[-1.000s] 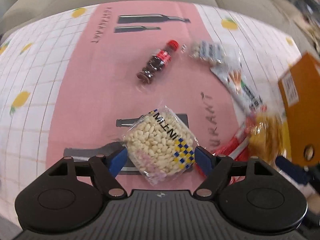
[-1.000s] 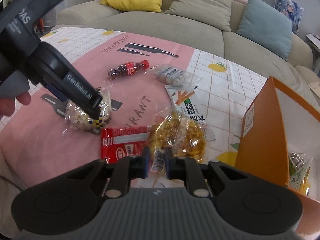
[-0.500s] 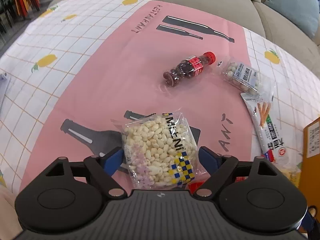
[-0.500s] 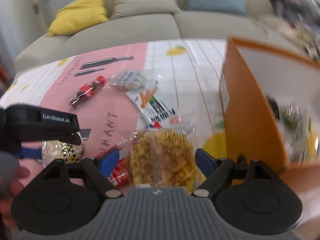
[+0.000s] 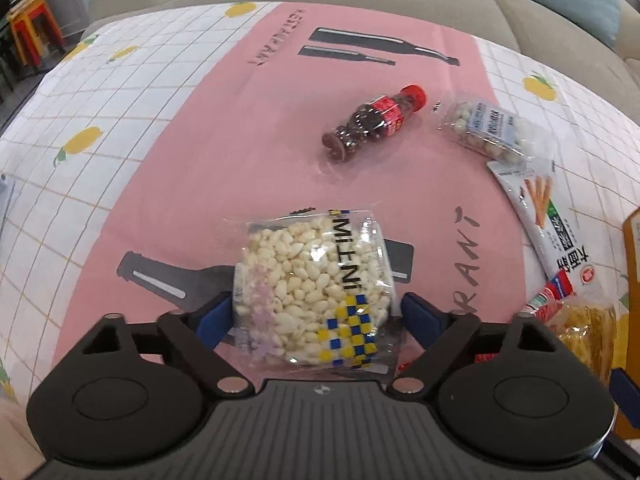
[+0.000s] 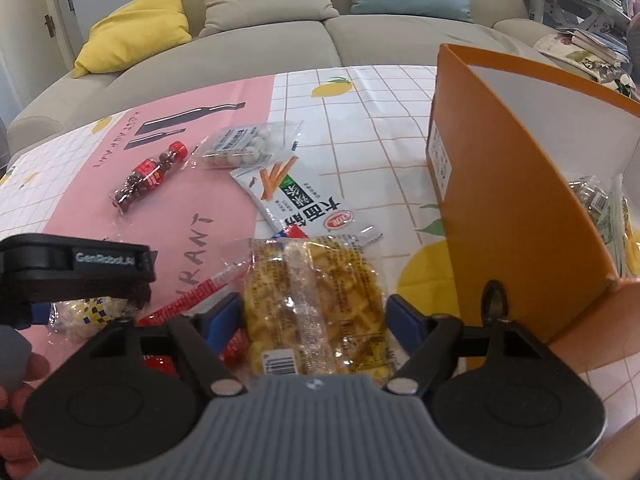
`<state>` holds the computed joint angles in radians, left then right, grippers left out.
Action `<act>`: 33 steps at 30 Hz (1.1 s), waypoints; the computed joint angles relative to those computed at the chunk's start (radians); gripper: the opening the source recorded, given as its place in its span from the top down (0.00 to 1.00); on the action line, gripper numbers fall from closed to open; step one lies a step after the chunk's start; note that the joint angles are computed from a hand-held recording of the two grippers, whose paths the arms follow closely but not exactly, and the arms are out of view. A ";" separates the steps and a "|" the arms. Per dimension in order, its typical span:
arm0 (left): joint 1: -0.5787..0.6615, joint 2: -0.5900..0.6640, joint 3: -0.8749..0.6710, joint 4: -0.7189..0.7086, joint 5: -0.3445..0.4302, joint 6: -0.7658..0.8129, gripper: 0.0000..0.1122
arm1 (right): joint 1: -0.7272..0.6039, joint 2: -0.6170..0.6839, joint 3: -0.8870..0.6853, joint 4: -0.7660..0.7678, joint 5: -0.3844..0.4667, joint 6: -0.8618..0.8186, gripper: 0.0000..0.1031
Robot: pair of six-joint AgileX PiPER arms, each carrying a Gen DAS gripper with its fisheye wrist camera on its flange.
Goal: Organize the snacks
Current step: 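Lift both held bags and carry them toward the orange box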
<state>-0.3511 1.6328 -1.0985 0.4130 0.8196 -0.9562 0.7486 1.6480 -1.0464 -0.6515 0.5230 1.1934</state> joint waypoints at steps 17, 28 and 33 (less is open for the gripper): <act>0.000 -0.222 0.120 -0.078 -0.051 0.156 0.20 | 0.020 -0.107 0.038 0.010 -0.015 -0.067 0.54; -0.090 -0.355 0.030 -0.140 0.061 0.215 0.20 | 0.039 -0.305 0.055 0.086 0.034 -0.181 0.55; -0.157 -0.378 -0.056 -0.137 0.101 0.229 0.20 | -0.016 -0.407 0.030 0.215 0.092 -0.343 0.55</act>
<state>-0.5082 1.2547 -1.1545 0.2765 0.9205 -0.7269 0.7328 1.2412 -1.0166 -0.4370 0.6153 0.8503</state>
